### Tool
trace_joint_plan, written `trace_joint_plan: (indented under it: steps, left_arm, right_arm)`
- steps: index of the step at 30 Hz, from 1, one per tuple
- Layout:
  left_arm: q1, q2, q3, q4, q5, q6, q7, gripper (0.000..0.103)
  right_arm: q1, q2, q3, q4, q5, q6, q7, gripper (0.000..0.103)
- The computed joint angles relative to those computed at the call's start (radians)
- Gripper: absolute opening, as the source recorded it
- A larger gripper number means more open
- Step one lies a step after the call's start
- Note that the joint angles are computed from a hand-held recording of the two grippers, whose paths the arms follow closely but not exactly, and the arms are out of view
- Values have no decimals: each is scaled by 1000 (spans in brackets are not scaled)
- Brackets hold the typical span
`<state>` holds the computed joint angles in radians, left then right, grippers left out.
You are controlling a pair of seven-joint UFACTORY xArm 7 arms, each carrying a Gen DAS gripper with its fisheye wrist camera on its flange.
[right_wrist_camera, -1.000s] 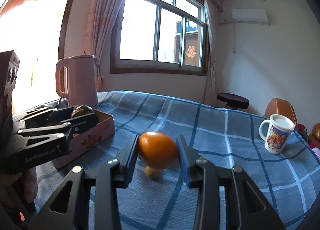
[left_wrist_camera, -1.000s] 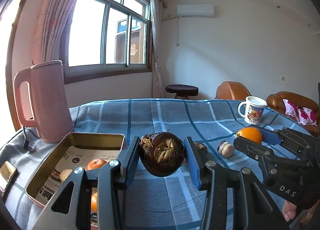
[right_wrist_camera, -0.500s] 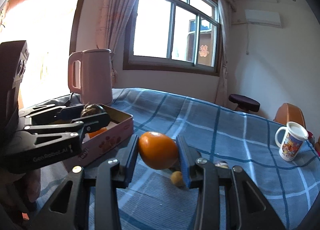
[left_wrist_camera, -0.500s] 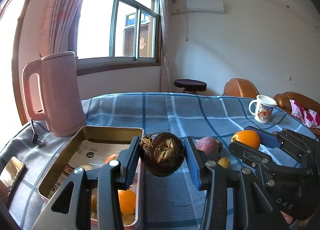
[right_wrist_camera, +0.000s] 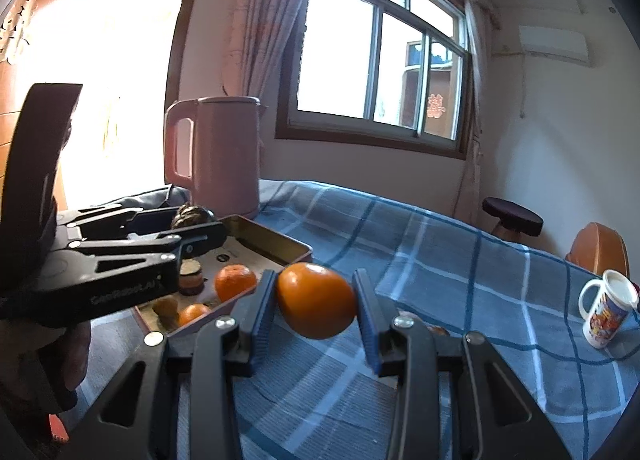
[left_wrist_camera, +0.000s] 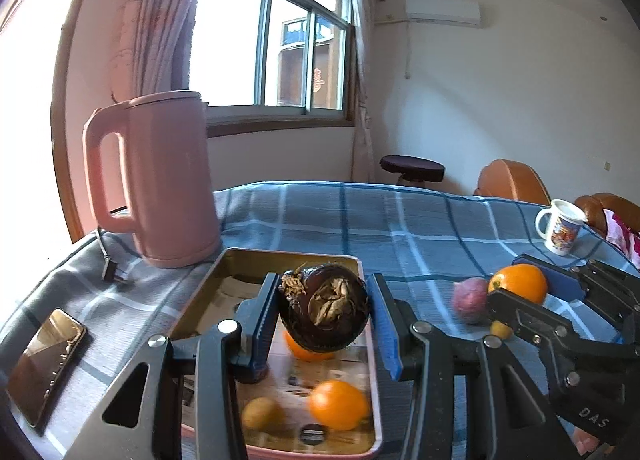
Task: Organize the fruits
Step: 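Carry the dark brown fruit over the tin while the right tool carries the orange there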
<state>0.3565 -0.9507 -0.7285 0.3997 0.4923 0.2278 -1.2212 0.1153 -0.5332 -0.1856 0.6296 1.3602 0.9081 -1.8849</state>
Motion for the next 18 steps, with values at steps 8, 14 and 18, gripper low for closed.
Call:
trace_joint_plan:
  steps: [8, 14, 18]
  left_arm:
    - [-21, -2, 61, -27, 7, 48, 29, 46]
    - [-42, -5, 111, -53, 16, 85, 38, 46]
    - [-58, -6, 140, -67, 24, 104, 43, 46]
  right_arm:
    - [35, -18, 37, -2, -1, -8, 21, 41]
    - [73, -41, 61, -18, -3, -34, 26, 41]
    - [99, -41, 74, -24, -6, -52, 30, 41]
